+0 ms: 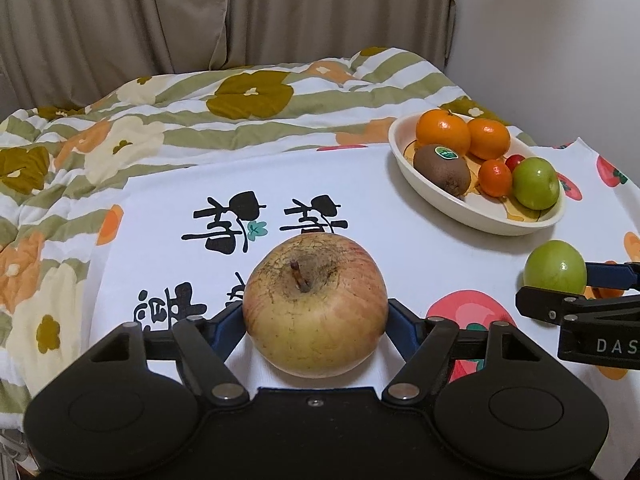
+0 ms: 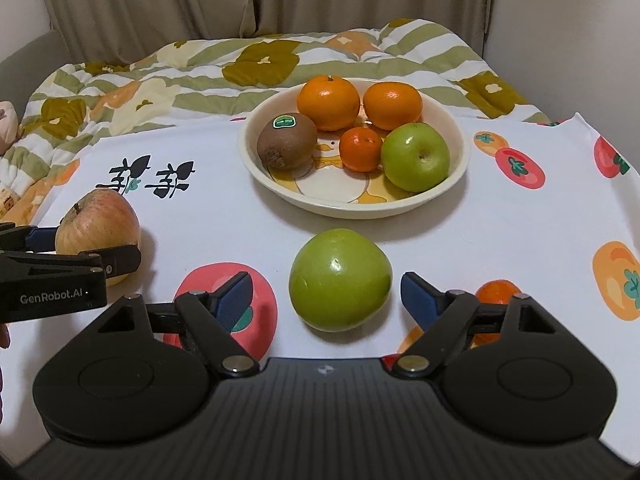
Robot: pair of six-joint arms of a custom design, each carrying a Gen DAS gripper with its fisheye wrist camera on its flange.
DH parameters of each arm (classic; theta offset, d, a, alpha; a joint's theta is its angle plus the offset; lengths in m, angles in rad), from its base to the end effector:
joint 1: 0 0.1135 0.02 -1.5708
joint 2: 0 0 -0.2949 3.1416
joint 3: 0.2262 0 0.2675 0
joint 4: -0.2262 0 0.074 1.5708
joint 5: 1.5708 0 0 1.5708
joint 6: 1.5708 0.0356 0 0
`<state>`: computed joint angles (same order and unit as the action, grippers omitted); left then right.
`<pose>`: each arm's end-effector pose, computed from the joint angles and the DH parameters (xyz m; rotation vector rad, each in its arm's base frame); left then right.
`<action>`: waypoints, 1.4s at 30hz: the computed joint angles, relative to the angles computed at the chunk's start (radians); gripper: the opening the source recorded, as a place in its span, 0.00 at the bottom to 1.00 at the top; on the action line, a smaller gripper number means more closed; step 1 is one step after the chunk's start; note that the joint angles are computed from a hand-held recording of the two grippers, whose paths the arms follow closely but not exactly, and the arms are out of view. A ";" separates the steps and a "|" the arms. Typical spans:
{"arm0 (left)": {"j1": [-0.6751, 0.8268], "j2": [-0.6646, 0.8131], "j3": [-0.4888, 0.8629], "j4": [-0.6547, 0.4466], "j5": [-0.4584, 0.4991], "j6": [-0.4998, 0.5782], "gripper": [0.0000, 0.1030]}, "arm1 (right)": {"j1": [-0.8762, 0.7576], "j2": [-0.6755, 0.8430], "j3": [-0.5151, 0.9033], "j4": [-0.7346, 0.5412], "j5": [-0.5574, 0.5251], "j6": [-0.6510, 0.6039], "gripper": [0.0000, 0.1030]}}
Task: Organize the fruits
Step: 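Carry both apples up and over the duck bowl and lower them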
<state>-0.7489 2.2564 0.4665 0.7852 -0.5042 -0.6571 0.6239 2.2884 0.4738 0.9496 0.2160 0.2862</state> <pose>0.2058 -0.1678 -0.0145 -0.0694 2.4014 0.0203 0.2315 0.1572 -0.0146 -0.3105 2.3948 0.1556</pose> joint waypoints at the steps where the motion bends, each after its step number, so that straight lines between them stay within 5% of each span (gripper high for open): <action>1: 0.000 -0.002 -0.001 -0.003 0.000 -0.004 0.75 | -0.001 -0.001 0.003 -0.006 -0.002 -0.002 0.93; 16: -0.059 -0.048 -0.045 -0.048 -0.051 -0.072 0.75 | -0.015 -0.002 0.044 -0.072 -0.014 -0.034 0.86; 21: -0.094 -0.112 -0.049 -0.128 -0.068 -0.115 0.75 | -0.045 -0.006 0.066 -0.121 -0.051 -0.049 0.71; 42: -0.208 -0.325 0.128 -0.536 -0.166 -0.213 0.75 | -0.239 -0.295 -0.014 -0.288 -0.220 -0.218 0.70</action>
